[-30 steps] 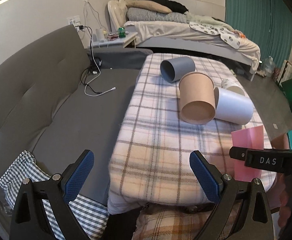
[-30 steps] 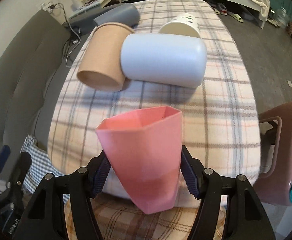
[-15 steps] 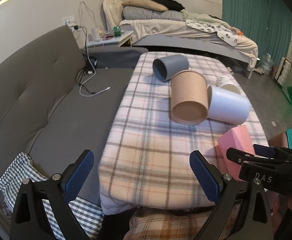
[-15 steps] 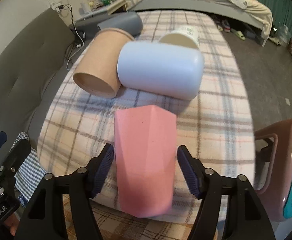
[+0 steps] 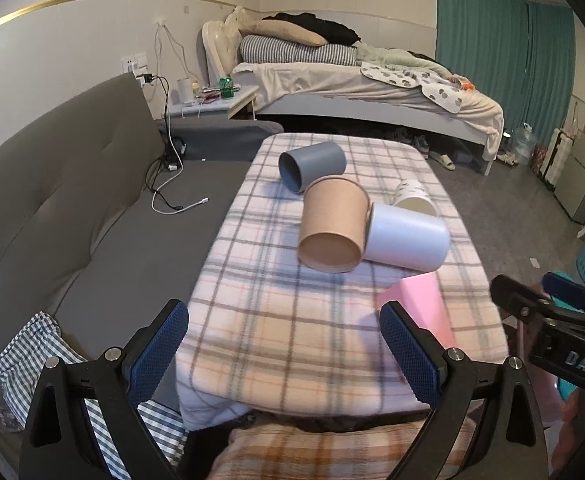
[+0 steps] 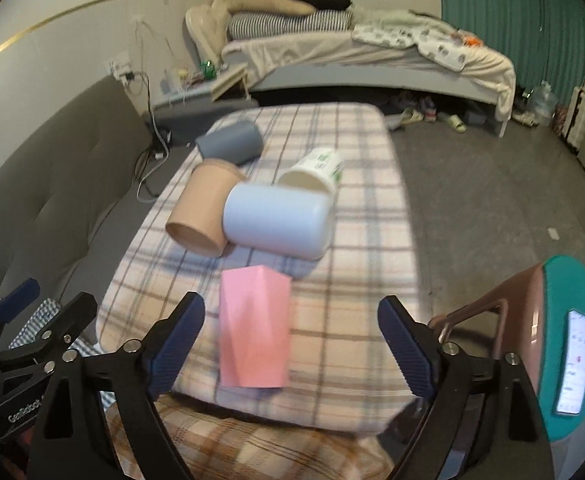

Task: Flip cup upside down
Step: 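Move the left gripper to the lying pink cup and grasp it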

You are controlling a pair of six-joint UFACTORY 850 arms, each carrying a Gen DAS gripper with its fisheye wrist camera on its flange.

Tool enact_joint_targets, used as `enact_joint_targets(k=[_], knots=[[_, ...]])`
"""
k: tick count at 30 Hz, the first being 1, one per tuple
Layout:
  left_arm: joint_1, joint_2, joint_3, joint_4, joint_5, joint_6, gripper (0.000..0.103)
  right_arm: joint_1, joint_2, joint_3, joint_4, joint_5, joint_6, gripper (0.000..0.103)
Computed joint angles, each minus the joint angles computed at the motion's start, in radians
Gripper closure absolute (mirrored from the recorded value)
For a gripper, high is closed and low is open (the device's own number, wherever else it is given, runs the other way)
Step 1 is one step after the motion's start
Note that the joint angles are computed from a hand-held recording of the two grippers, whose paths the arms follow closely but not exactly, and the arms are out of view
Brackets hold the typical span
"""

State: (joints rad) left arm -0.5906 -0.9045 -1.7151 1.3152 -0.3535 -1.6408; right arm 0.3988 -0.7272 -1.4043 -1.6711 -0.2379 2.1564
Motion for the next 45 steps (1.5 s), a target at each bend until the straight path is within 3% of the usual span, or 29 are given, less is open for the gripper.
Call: enact_joint_targets(k=[4, 11, 18, 27, 38, 43, 45], knots=[[-0.015, -0.001, -0.008, -0.023, 0.012, 0.002, 0.004, -0.002, 0.056, 0.08, -0.198, -0.054, 0.201, 0.007], [-0.047, -0.027, -0.044, -0.079, 0.016, 0.099, 0.004, -0.02, 0.094, 0.162, -0.359, -0.091, 0.389, 0.007], [-0.062, -0.092, -0.124, -0.306, 0.031, 0.349, 0.004, -0.049, 0.091, 0.197, -0.475, -0.073, 0.548, 0.007], [-0.055, -0.217, -0.283, -0.747, -0.007, 0.749, 0.004, -0.081, 0.043, 0.176, -0.531, -0.037, 0.619, 0.007], [-0.06, -0.299, -0.384, -0.93, -0.011, 0.979, 0.006, -0.108, -0.011, 0.143, -0.599, 0.01, 0.715, 0.007], [-0.056, -0.329, -0.424, -1.107, 0.004, 1.168, 0.017, -0.115, -0.025, 0.135, -0.635, 0.021, 0.759, 0.007], [-0.054, -0.346, -0.449, -1.206, 0.005, 1.282, 0.03, -0.118, -0.029, 0.133, -0.65, 0.027, 0.778, 0.007]])
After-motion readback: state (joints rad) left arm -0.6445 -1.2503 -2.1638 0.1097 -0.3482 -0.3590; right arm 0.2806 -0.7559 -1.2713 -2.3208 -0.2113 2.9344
